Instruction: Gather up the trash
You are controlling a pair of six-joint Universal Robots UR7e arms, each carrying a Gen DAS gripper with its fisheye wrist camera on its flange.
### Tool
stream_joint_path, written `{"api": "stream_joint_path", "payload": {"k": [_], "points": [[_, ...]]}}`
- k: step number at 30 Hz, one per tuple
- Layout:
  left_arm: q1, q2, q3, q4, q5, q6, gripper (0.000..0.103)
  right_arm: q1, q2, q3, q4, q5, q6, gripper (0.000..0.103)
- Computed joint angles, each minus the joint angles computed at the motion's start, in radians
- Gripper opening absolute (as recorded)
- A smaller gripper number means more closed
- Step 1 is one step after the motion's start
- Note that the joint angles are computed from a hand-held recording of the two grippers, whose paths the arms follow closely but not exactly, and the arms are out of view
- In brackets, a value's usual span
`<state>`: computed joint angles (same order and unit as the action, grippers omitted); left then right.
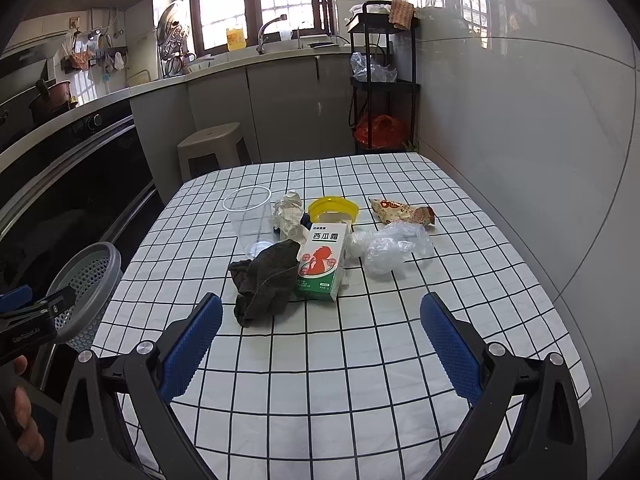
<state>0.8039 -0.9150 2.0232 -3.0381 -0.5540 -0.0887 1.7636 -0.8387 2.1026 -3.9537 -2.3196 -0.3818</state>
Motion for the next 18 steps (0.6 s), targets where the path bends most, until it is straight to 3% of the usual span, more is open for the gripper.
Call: {"api": "stream_joint_path", "payload": {"k": [6,18], "points": [[-0.025,-0.034,0.030,0.026,0.012,-0.025,0.097,0.018,-0.023,0.032,-0.005,-0.003,0.037,0.095],[-0.042,-0.054,0.059,0.034,0.010,-0.055,0.097,0.038,-0.031,0.052,-0.037,-0.020,0.021,0.095]]}}
